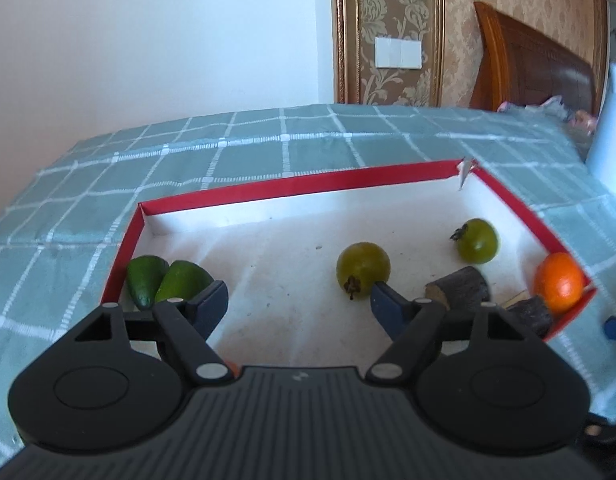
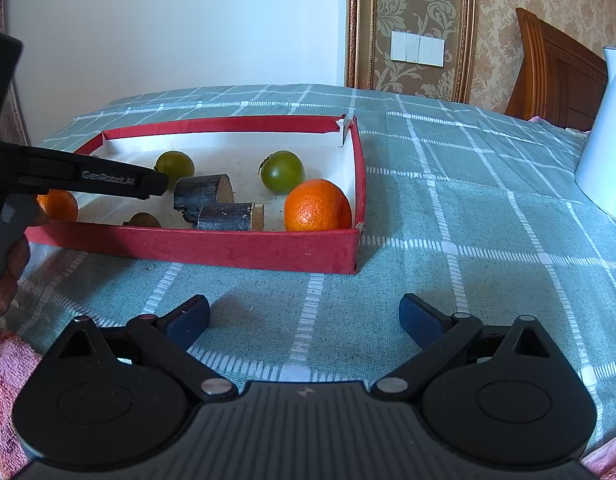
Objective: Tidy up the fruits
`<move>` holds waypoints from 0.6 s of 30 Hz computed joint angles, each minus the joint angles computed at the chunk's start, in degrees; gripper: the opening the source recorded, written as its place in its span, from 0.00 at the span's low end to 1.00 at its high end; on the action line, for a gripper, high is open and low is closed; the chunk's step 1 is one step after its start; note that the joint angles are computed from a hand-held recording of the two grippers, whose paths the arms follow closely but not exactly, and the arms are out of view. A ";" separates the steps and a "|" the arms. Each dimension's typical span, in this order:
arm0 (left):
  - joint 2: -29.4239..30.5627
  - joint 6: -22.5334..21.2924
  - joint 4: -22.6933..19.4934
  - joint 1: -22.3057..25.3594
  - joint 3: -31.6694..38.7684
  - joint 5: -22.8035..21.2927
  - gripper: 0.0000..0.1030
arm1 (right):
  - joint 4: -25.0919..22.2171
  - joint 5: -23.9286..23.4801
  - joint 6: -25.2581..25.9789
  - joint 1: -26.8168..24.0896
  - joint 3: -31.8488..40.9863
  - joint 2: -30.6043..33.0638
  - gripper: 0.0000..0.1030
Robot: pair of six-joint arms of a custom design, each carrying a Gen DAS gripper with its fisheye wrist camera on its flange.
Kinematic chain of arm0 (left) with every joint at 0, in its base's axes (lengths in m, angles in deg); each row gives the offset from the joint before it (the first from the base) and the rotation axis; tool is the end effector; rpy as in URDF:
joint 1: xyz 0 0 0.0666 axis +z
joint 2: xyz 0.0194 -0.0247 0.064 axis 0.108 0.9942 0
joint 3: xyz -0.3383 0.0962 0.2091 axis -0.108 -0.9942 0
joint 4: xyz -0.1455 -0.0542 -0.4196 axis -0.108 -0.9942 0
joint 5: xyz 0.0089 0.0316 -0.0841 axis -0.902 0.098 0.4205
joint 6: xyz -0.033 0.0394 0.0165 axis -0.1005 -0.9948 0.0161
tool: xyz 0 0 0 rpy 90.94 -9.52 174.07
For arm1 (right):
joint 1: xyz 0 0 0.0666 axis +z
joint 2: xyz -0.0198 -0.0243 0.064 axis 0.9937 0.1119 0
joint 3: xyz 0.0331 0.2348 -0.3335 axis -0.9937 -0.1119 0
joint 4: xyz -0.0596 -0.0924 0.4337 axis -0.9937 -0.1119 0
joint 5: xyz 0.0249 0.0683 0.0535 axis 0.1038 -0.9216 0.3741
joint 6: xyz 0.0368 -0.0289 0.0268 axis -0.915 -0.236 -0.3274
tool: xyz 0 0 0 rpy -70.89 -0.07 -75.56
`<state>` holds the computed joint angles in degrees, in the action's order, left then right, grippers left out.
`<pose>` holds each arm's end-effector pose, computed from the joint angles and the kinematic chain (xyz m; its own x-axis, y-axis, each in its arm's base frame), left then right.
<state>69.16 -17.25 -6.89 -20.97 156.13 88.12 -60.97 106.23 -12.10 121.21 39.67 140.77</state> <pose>0.5299 -0.2720 0.3055 -0.4925 0.2901 -0.8206 0.4622 0.8860 0.0358 0.3805 0.2659 0.2884 -0.6015 0.1204 -0.7897 0.2020 0.9794 -0.0046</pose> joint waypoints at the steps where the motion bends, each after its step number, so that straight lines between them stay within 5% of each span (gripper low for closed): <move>1: -0.63 0.45 0.05 0.22 -0.47 0.45 0.76 | 0.02 -0.02 0.02 -0.02 -0.03 -0.02 0.99; 7: -6.75 3.61 2.59 0.57 -5.81 -0.46 0.92 | 0.00 -0.05 -0.01 -0.03 0.00 -0.01 0.99; 11: -12.35 5.57 3.37 0.64 -10.51 -1.27 0.94 | -0.12 0.02 -0.04 0.09 0.08 0.07 0.99; 18: -20.49 7.46 2.96 -0.76 -17.59 -5.86 1.00 | -0.63 0.91 -7.20 3.43 -0.81 -1.42 0.99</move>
